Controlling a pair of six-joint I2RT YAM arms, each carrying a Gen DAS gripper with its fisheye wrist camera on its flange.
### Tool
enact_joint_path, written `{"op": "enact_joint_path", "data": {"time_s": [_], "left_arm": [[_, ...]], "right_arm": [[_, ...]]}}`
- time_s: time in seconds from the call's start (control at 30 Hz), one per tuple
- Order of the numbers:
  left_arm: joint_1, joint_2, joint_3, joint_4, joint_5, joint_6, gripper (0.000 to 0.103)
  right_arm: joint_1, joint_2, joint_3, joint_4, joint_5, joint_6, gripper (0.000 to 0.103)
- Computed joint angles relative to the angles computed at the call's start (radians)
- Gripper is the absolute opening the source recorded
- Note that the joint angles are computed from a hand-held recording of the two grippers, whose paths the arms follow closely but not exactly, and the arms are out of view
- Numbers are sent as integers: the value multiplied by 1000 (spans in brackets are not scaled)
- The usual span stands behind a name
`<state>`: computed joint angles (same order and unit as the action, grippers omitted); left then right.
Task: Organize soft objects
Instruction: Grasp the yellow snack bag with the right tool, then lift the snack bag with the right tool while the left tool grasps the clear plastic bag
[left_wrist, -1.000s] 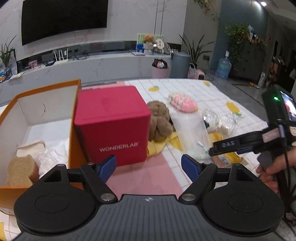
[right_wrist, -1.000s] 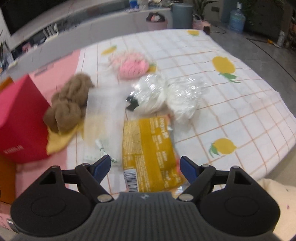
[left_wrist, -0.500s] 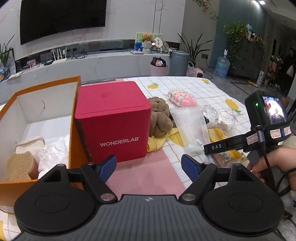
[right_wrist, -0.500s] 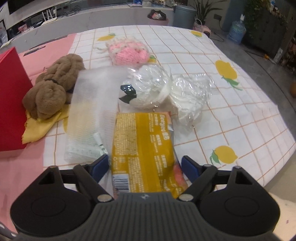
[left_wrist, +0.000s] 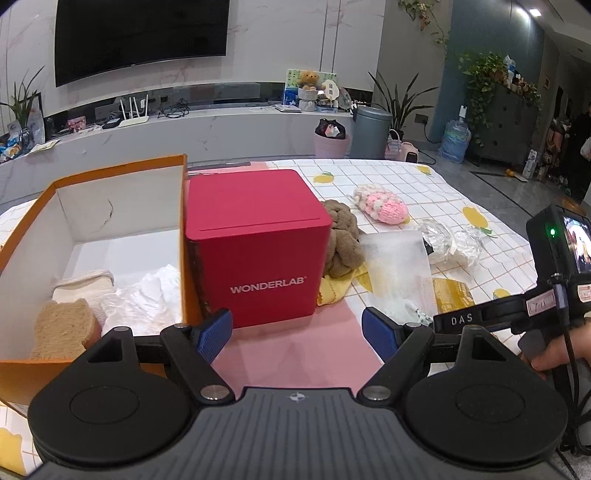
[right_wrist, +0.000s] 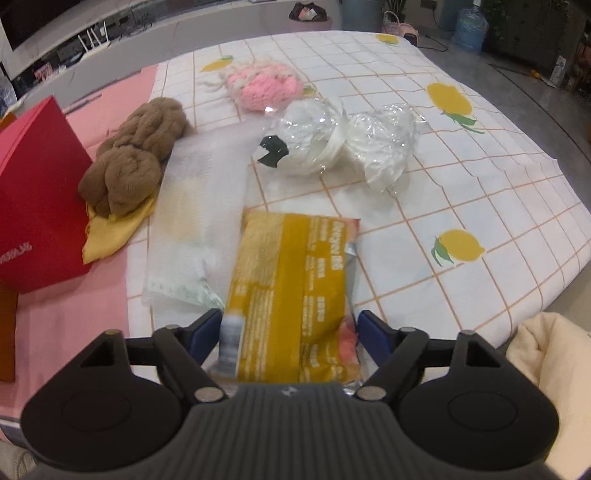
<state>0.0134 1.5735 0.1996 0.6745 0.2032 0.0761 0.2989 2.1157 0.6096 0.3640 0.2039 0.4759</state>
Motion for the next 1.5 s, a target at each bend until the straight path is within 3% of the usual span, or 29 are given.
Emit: {"op": "enact_joint_path", "data": {"time_s": [0.2, 0.43, 0.63, 0.73, 0.87, 1.07, 1.23, 1.37, 1.43, 1.5], "left_arm": [[-10, 14, 0, 21, -12, 15, 94], [-28, 41, -35, 112, 11, 64, 94], [-61, 90, -26, 144, -37, 46, 94], [-50, 102, -16, 126, -36, 50, 94], [-41, 100, -21, 129, -40, 51, 94], [-42, 85, -31, 136, -34, 62, 94], [-56, 90, -31, 143, -48, 66, 94], [-72, 105, -25, 145, -69, 68, 94], [-82, 111, -27, 152, -79, 69, 94], [-93, 123, -36, 179, -90, 74, 94]], "right_arm": [[-6, 10, 30, -58, 5, -8, 87], [-71, -110, -113, 101, -21, 60, 93], [-113, 6, -5, 70, -90, 39, 91], [-76, 46, 53, 20, -13, 20, 89], [-26, 55, 40, 45, 116, -10, 89], [-113, 29, 15, 36, -5, 105, 90], [-74, -7, -5, -15, 129, 116, 90], [-108, -8, -7, -9, 90, 109, 90], [-117, 21, 21, -26, 60, 107, 88], [-95, 27, 21, -17, 84, 86, 74]]}}
